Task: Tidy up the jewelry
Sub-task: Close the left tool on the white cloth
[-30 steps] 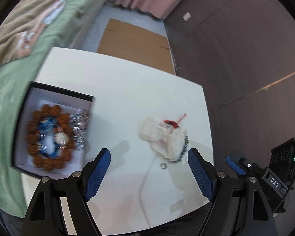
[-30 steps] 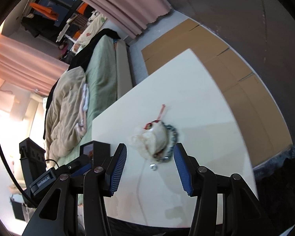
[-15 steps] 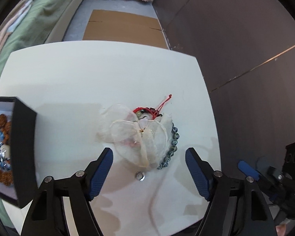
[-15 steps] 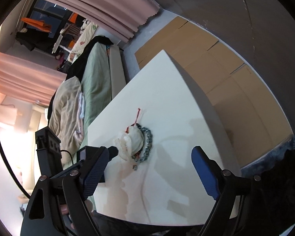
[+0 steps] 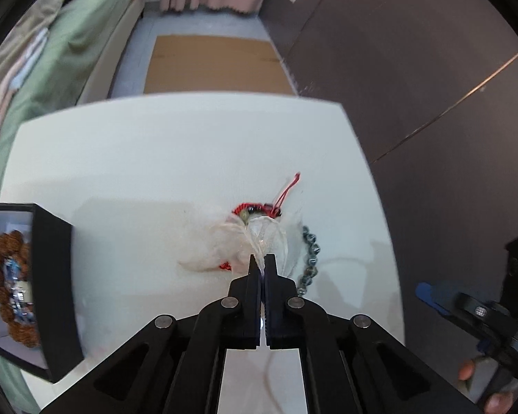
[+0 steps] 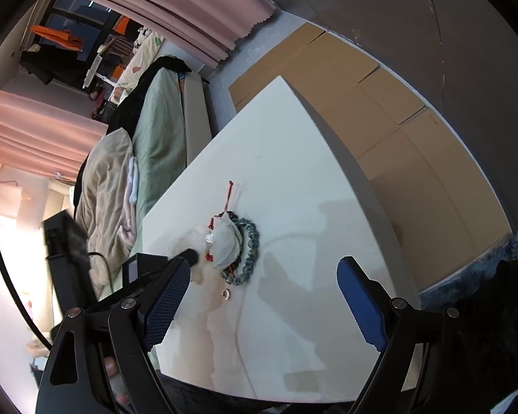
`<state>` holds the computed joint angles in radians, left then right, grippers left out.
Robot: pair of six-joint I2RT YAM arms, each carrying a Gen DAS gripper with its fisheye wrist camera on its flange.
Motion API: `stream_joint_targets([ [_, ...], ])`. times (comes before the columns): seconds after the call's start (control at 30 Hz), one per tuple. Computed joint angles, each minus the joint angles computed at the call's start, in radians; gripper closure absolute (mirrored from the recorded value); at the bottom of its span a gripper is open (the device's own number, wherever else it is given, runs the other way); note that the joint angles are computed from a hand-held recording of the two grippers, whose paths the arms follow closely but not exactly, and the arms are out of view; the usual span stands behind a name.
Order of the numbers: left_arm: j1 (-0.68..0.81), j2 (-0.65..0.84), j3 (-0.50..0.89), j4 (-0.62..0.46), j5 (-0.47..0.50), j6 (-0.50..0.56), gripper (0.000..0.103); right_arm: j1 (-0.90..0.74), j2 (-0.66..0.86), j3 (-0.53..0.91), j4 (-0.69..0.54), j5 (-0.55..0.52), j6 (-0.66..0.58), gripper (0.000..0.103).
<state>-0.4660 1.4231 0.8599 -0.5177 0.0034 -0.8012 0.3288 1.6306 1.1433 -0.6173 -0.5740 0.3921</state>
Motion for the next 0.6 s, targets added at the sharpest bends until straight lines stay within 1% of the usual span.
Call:
stream_joint_targets([
  [0.27,0.026,-0.171,-0.002,-0.087,-0.018,0.032,0.103,0.074,0.025,0.049,0.014,0.008,0.045,0.016],
  [0.37,0.046,-0.235,-0.004,-0.127,-0.024,0.047,0.103,0.111,0.043,0.073,0.018,0.022,0.059,0.017],
  [0.43,0.061,-0.271,-0.009,-0.146,-0.024,0.056,0.103,0.138,0.065,0.098,0.008,0.033,0.062,0.029],
  [0.47,0.074,-0.284,-0.012,-0.154,-0.018,0.061,0.103,0.148,0.077,0.109,0.003,0.038,0.064,0.032],
  [0.53,0.095,-0.306,-0.014,-0.168,-0.013,0.071,0.103,0.173,0.112,0.142,-0.013,0.053,0.067,0.045],
  [0.6,0.122,-0.338,-0.023,-0.185,-0.003,0.081,0.103,0.196,0.146,0.170,-0.025,0.068,0.066,0.052],
])
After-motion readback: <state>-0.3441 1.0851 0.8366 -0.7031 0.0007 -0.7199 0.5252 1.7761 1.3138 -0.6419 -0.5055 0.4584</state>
